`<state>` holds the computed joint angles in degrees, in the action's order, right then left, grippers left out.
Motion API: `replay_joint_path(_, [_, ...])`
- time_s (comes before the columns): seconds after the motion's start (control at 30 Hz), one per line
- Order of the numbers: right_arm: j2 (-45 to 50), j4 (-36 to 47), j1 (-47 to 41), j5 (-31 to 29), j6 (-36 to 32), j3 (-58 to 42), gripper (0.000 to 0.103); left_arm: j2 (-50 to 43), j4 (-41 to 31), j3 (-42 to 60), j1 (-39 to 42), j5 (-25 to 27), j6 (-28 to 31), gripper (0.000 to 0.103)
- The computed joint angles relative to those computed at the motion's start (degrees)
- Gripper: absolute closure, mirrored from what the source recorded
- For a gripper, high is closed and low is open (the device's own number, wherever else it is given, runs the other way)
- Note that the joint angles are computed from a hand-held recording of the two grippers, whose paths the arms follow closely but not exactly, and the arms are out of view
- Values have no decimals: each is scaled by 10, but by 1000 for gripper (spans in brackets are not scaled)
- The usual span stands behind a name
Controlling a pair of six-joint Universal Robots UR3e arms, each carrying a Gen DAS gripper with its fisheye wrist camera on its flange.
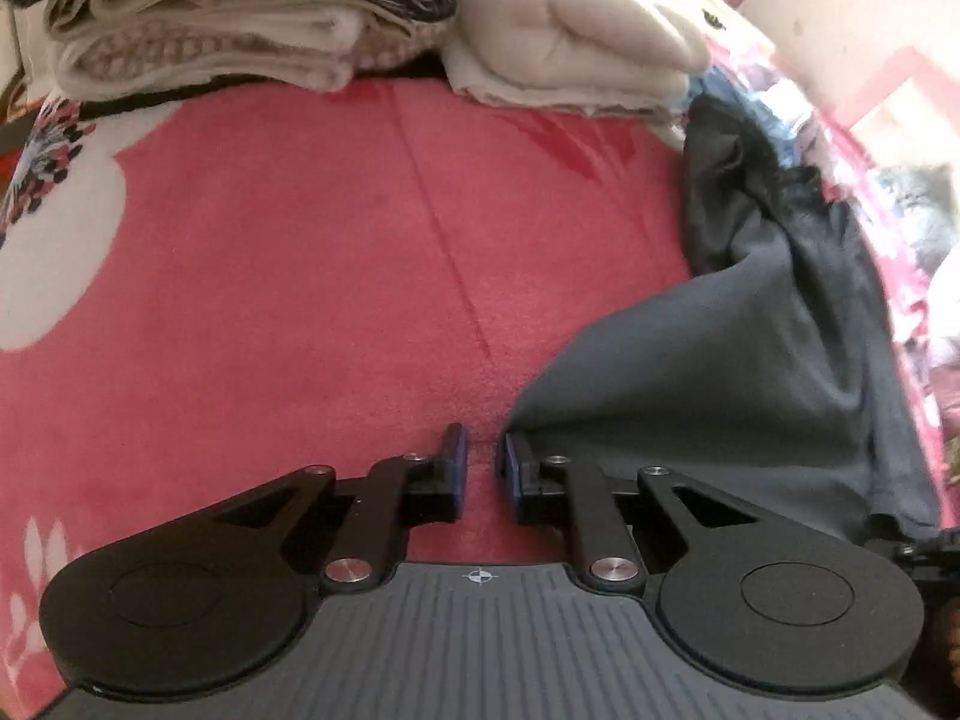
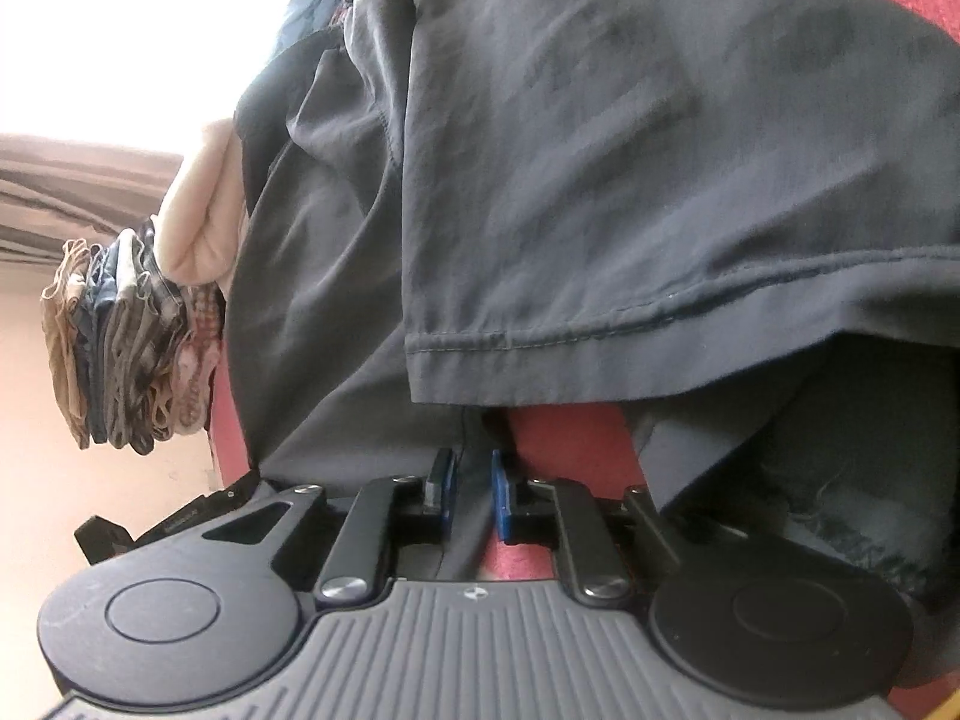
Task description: Fold clothes
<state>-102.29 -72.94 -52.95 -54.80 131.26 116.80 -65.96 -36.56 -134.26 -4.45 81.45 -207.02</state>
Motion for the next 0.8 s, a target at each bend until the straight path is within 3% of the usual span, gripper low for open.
replay_joint_path(0.1, [4,1,8,2,7,-2,88,52,-43,-8,24,-21,3,73])
replay_joint_path(0.23, [15,35,14,-5,2,-21,82,202,-235,-19,135,-126,74,65])
replay_joint_path(0.3, [18,58,15,-13,2,-27,78,250,-295,-25,167,-190,81,53])
replay_joint_path(0.4, [19,88,13,-26,3,-24,73,279,-263,-52,138,-230,25,42])
replay_joint_path(0.5, [29,104,18,-36,13,-15,70,209,-124,-75,66,-219,-62,39])
replay_joint_path(0.73, [30,107,30,-39,24,26,68,70,80,-86,-19,-168,-219,40])
replay_joint_path(0.8, [31,108,31,-43,20,38,68,40,113,-81,-46,-138,-243,49])
